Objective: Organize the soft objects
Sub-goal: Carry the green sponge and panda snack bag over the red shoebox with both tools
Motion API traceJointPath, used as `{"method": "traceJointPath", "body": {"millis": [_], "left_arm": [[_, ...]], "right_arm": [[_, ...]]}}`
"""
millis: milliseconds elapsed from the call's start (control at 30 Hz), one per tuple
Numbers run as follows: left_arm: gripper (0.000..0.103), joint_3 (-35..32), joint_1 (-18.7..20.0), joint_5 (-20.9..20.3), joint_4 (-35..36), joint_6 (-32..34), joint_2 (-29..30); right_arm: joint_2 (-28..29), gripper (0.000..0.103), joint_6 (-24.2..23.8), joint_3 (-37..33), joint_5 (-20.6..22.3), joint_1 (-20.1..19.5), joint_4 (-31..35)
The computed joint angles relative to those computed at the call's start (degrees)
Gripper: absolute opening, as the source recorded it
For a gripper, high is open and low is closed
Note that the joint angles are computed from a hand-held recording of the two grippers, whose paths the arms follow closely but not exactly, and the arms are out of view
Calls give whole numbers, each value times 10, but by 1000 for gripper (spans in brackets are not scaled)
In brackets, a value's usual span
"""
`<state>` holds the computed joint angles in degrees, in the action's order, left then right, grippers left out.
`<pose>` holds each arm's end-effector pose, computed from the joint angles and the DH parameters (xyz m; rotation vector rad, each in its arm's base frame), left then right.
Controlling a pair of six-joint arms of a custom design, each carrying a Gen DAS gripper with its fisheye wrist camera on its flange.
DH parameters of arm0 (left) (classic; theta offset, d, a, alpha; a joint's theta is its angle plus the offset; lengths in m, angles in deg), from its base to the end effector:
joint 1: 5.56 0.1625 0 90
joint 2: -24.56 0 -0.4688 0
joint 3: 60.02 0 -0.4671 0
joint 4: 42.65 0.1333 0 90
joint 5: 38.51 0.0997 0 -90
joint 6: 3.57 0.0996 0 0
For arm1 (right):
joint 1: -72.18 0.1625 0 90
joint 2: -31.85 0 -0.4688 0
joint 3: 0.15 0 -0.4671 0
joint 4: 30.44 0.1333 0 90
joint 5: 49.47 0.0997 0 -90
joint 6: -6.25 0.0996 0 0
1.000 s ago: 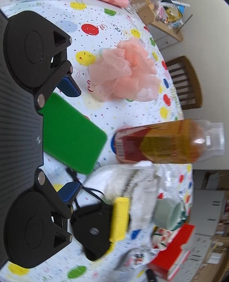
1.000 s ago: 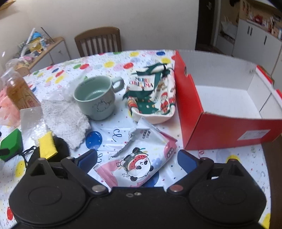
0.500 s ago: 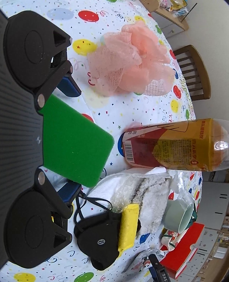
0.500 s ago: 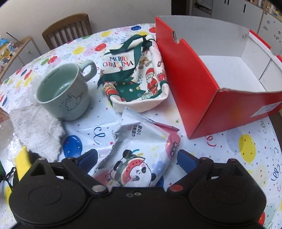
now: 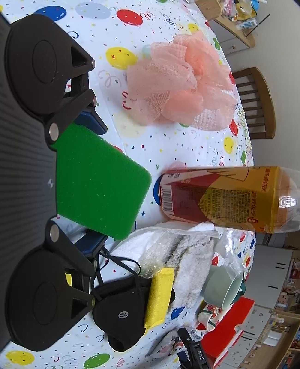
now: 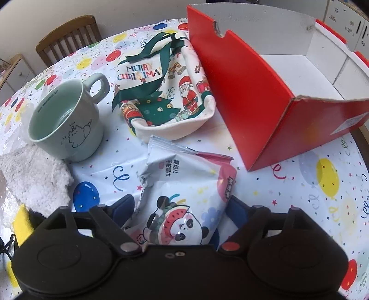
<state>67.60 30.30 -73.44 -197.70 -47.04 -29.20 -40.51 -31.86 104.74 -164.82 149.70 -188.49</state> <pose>-0.2767 -0.4652 0.0203 0.3038 2.2664 -0.7804 -0.0561 -0.6731 0.3427 0.3708 -2.4249 0.4734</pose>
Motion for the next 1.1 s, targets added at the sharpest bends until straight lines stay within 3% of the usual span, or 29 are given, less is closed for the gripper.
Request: {"method": "traceJointPath", "body": {"millis": [133, 267, 433, 733, 1100], "left_arm": [[87, 2, -5, 9, 18, -37, -4], [86, 0, -11, 23, 53, -87, -5], [86, 0, -19, 38, 88, -140, -10], [86, -4, -40, 62, 162, -243, -29], [86, -54, -84, 82, 309, -373, -40]], "right_arm": [[-2, 75, -6, 2, 2, -1, -8], [-9, 59, -9, 3, 16, -6, 3], [-17, 53, -21, 8, 25, -6, 4], [-51, 52, -47, 25, 47, -6, 19], [-108, 52, -65, 10, 94, 2, 116]]}}
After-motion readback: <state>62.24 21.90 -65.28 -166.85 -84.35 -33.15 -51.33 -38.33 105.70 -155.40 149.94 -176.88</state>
